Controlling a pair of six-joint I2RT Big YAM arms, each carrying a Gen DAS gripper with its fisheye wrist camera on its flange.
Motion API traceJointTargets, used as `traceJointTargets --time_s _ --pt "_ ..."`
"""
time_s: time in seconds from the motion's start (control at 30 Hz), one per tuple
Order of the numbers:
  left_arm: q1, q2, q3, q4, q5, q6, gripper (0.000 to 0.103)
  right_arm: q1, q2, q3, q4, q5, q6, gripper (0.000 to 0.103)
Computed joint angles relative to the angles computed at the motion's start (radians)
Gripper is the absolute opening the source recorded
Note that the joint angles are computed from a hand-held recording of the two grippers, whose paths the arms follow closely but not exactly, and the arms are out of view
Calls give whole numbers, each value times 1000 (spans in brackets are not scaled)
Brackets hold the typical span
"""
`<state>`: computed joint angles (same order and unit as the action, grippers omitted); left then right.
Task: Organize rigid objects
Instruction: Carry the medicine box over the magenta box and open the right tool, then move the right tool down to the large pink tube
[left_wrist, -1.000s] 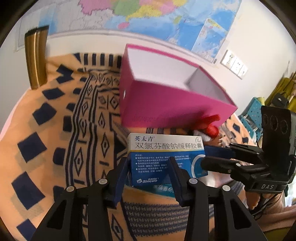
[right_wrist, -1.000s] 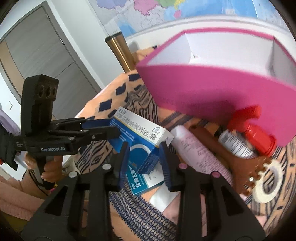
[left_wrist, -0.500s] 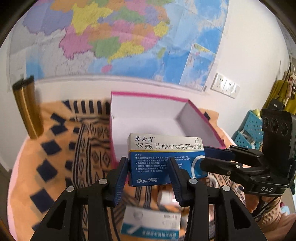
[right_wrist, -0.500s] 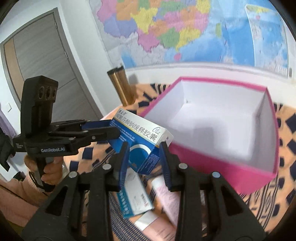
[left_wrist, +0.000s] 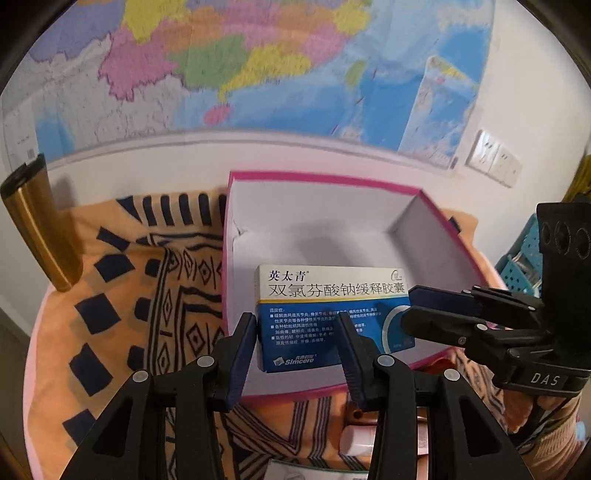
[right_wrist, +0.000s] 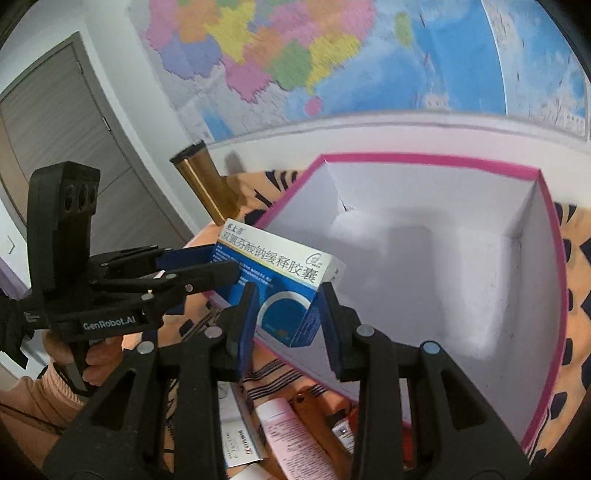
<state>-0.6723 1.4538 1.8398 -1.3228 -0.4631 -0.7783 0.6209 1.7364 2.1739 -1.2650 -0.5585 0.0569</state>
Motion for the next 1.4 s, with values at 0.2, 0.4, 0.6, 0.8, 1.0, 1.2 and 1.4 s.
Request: traceJointTargets --time_s 0.2,0.4,0.6,0.8,1.0,1.2,1.4 --pt "17 38 22 -50 22 -9 43 -4 62 54 -82 -8 -13 36" --pt "8 78 69 -93 -11 5 43 4 125 121 -163 -9 -30 36" --pt "-20 45 26 -43 -80 18 45 -1 103 89 -118 -21 -12 36" --pt "-89 -28 -52 88 -147 56 56 -31 -37 -48 31 -18 6 37" --pt "-148 -54 -97 159 -146 66 57 -68 -187 -203 111 26 -10 39" --pt "-181 -42 -126 175 -92 35 57 -94 -300 -356 110 68 -22 40" --pt "-215 -31 -152 176 -37 6 57 -126 -383 -507 68 59 -19 40"
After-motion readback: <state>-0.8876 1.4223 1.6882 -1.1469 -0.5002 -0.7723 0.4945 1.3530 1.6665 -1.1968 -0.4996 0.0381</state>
